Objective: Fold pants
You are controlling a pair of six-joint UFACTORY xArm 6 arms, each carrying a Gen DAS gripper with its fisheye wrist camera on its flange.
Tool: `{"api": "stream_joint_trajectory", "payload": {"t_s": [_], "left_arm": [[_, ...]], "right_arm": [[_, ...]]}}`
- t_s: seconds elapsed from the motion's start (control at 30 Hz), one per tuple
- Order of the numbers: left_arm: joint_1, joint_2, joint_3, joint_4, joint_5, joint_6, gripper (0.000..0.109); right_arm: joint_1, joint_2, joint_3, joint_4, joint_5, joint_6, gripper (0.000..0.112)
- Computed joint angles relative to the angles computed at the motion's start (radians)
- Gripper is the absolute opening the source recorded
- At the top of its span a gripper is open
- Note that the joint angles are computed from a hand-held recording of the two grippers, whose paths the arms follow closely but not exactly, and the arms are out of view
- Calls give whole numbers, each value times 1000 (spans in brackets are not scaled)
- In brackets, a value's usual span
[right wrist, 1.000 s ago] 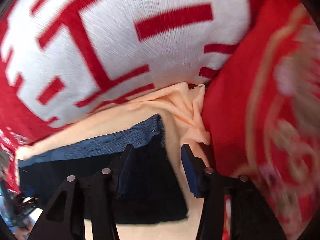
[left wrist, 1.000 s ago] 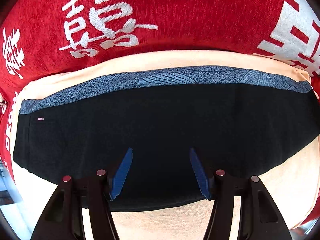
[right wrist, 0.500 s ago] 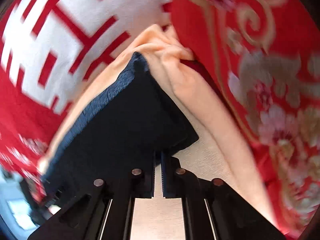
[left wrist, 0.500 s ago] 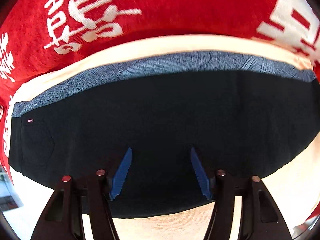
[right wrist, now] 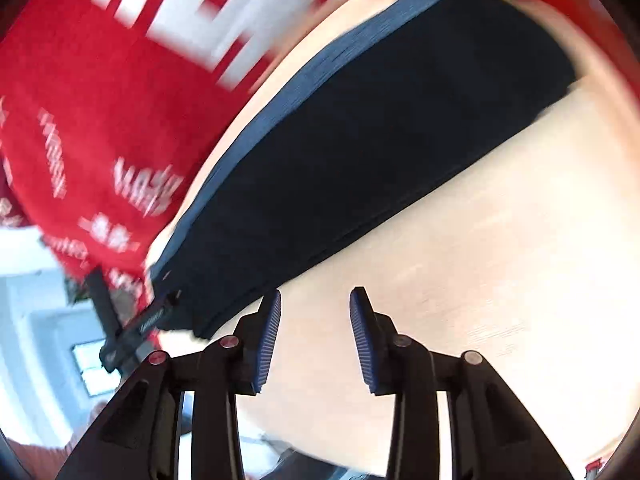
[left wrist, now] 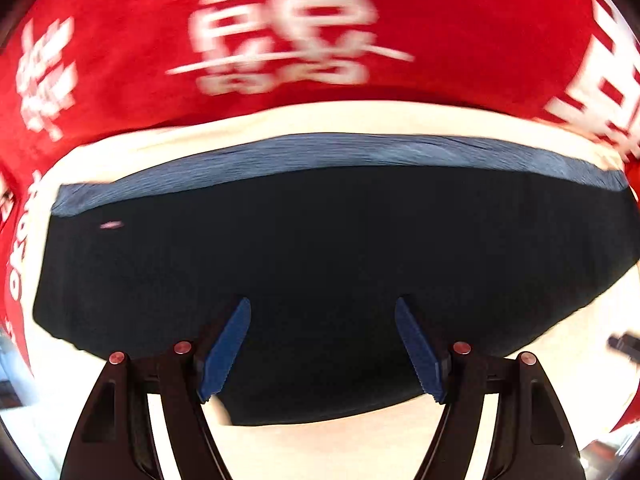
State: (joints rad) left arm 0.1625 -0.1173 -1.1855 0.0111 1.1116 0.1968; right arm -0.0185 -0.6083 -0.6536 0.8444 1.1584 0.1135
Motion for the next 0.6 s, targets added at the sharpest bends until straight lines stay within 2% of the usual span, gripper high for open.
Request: {"api": "stream_joint_trajectory", "payload": {"t_s": [0.1,0.17,0.23,0.3,0.4,0.5,0.6], "left_arm": [[99,30,-37,8,13,45,76],[151,51,-51,19,-1,84,76],[190,67,-56,29,-13,121,76],[234,93,-70,13,-17,171,76],[266,102,-58,-11,-23,230,76],[262,114,-34,-60,-41,266,76],[259,105,-4,-92,-48,300,76]], "right_arm": [[265,48,26,174,-190,61,39],[435,124,3,294,-341,44,39],[549,224,-53,409,-437,9,39],[616,344,-122,529,-495,-67,39],[696,455,-200,584,-570,-81,39],[730,509,-237,654,-634,-121,39],[737,519,-237,654,-657,-112,39]]}}
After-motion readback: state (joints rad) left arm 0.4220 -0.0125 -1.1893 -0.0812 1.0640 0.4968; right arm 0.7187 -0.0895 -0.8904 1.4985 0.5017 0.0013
